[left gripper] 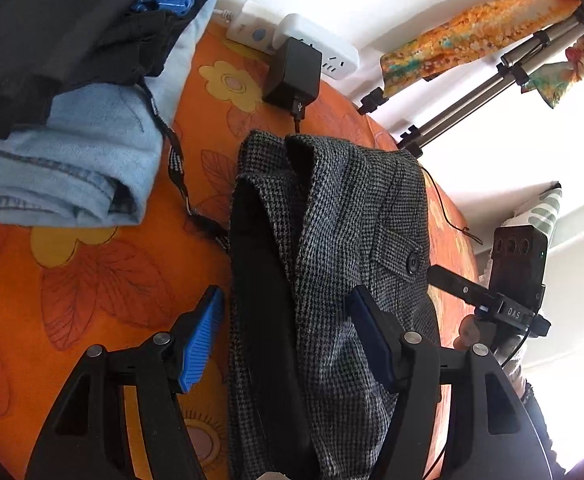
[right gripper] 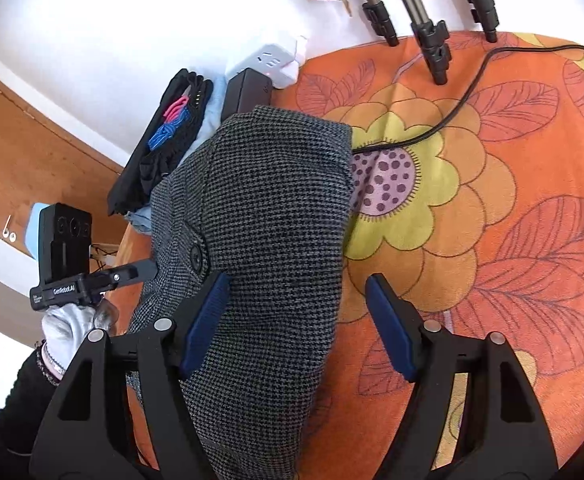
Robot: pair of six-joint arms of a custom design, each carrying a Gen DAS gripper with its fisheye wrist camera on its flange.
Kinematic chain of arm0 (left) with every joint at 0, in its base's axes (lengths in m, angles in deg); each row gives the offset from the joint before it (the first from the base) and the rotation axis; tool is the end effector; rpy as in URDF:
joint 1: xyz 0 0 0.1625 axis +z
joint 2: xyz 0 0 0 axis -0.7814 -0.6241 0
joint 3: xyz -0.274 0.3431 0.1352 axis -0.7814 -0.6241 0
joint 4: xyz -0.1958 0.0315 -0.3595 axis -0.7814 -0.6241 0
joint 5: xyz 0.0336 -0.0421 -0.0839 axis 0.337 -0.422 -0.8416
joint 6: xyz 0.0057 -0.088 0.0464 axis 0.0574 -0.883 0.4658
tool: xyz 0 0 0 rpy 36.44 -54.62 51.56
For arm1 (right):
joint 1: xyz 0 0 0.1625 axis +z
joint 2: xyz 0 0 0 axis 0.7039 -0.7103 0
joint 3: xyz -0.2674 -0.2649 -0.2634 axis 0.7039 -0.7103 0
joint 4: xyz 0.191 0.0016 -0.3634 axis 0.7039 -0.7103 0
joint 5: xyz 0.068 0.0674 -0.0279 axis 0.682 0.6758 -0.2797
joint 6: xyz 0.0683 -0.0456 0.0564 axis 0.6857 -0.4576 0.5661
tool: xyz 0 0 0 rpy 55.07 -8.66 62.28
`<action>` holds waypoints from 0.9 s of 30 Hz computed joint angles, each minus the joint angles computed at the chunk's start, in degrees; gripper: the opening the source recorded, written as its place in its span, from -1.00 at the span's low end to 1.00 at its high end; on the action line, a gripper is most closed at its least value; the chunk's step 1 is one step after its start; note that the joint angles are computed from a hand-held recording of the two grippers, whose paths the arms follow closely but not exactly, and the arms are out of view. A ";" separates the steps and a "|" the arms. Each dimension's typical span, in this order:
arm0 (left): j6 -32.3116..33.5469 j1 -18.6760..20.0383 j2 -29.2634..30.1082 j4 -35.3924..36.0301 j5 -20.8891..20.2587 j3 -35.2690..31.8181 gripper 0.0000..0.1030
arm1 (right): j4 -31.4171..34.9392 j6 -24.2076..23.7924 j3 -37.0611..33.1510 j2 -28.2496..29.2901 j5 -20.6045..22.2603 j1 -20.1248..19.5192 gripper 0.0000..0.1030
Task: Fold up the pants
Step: 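Grasp the folded shorts' edge with the left gripper while the right gripper grasps beside it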
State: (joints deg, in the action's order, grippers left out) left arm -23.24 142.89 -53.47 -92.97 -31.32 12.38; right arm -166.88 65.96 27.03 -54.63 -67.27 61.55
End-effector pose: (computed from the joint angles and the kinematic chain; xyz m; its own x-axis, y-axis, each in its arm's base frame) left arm 0.1479 -0.6134 0.3433 -0.9105 0.4072 -0.0721 0.4134 0.8917 -0.1842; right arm 0.2782 -0.5594 -0.1008 -0.9876 -0.0676 0.1417 -0.1333 0.8376 -0.5298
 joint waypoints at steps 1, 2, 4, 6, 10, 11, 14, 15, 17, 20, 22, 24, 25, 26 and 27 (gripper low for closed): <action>-0.03 0.12 0.13 -0.14 -0.35 -0.08 0.25 | 0.15 -0.27 -0.08 0.05 0.47 -0.07 0.36; 0.01 0.21 0.23 -0.35 -0.69 -0.09 0.25 | 0.43 -0.49 -0.30 0.18 1.15 -0.16 0.33; 0.68 0.40 0.35 -0.22 -1.40 -0.08 0.25 | 0.77 -1.20 -0.59 0.43 1.71 -0.10 0.29; 1.55 0.25 0.16 -1.28 -1.31 0.71 0.24 | 0.98 -1.93 -0.94 0.72 1.78 0.05 0.27; 4.41 -0.87 -0.54 -5.50 0.63 3.62 0.24 | -0.55 -2.46 -1.07 1.45 1.80 0.29 0.27; 5.07 -1.05 -0.56 -6.74 0.84 4.23 0.23 | -0.46 -2.67 -1.25 1.57 1.66 0.32 0.26; 5.28 -1.28 -0.50 -8.52 1.43 5.04 0.07 | 0.49 -2.26 -1.82 1.69 2.16 0.23 0.09; 4.99 -1.22 -0.50 -8.79 1.31 5.15 -0.02 | 0.76 -2.21 -2.04 1.73 2.20 0.27 0.04; 4.21 -1.06 -0.36 -9.07 0.91 5.31 -0.14 | 1.28 -2.16 -2.40 1.82 2.02 0.33 -0.09; 5.77 -1.69 -0.97 -12.72 1.90 7.67 -0.30 | 1.58 -1.88 -2.46 1.84 1.61 0.44 -0.34; 7.46 -2.39 -1.66 -15.79 2.89 9.63 -0.36 | 1.68 -1.66 -2.61 1.93 1.10 0.76 -0.45; 7.58 -2.67 -1.95 -16.92 3.26 10.33 -0.40 | 1.75 -1.93 -3.13 2.27 -0.41 1.45 -0.52; 7.40 -2.74 -1.99 -17.08 3.36 10.41 -0.41 | 1.76 -2.10 -3.38 2.42 -1.18 1.79 -0.55; 7.39 -2.76 -2.13 -17.34 3.27 10.57 -0.42 | 1.76 -2.15 -3.58 2.52 -1.87 2.15 -0.58; 7.44 -2.85 -2.17 -17.73 3.31 10.74 -0.43 | 1.66 -2.14 -3.66 2.55 -2.32 2.39 -0.59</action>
State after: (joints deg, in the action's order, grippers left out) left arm -15.80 140.04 -55.64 -110.70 -28.01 23.12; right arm -165.22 63.82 23.38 -52.07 -69.58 63.94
